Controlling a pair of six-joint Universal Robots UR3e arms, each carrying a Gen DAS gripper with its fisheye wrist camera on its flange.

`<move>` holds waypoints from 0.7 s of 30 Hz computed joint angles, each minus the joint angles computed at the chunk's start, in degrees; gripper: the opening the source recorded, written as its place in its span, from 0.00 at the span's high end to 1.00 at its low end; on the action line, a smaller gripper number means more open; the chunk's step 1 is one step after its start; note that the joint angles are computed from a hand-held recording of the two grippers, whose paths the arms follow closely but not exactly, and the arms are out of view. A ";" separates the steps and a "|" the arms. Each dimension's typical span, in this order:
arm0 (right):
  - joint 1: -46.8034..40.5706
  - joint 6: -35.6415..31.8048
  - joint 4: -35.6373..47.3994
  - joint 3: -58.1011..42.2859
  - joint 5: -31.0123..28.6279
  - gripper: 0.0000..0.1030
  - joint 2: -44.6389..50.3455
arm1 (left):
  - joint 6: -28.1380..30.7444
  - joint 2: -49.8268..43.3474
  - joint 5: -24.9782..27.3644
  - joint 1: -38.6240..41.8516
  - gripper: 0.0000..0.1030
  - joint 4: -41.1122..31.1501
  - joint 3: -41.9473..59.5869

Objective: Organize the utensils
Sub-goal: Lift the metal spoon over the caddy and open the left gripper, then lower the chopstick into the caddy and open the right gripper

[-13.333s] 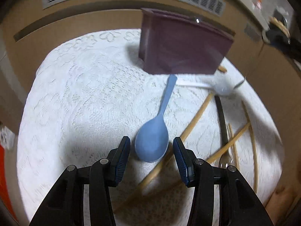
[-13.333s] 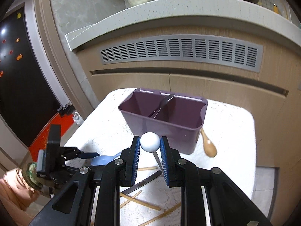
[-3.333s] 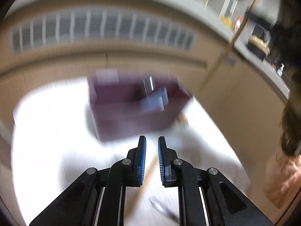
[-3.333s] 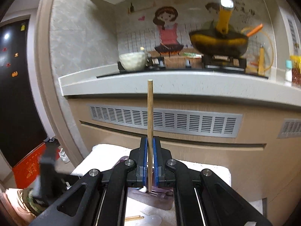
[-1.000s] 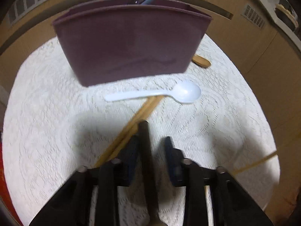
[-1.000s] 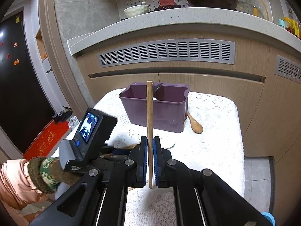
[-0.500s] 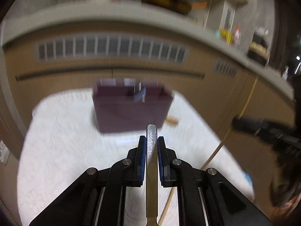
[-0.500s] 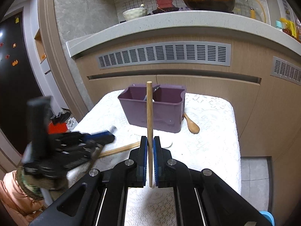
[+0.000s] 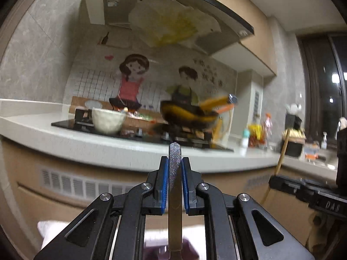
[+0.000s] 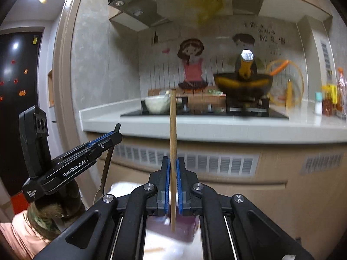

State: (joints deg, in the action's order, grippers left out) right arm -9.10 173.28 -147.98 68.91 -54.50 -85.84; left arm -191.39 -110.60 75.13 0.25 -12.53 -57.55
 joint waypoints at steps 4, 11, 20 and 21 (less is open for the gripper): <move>3.09 0.71 3.36 -14.27 -3.26 0.94 12.82 | -0.30 -13.42 3.22 -0.37 0.88 -0.93 15.70; 6.45 1.37 10.47 -29.40 -6.31 0.94 30.04 | -2.97 -30.07 5.56 -0.15 0.88 -3.07 29.01; 8.80 -3.99 13.82 -24.08 -9.49 0.93 34.07 | -7.23 -26.25 -1.04 3.07 0.87 0.53 9.10; 8.93 -4.57 13.34 -21.82 -9.89 0.92 33.09 | -7.45 -25.37 -1.46 3.43 0.85 -0.73 7.77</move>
State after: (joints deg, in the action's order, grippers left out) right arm -0.16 168.71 -134.64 47.09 -64.39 -52.75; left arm -198.84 -135.97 73.67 3.68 -13.26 -49.77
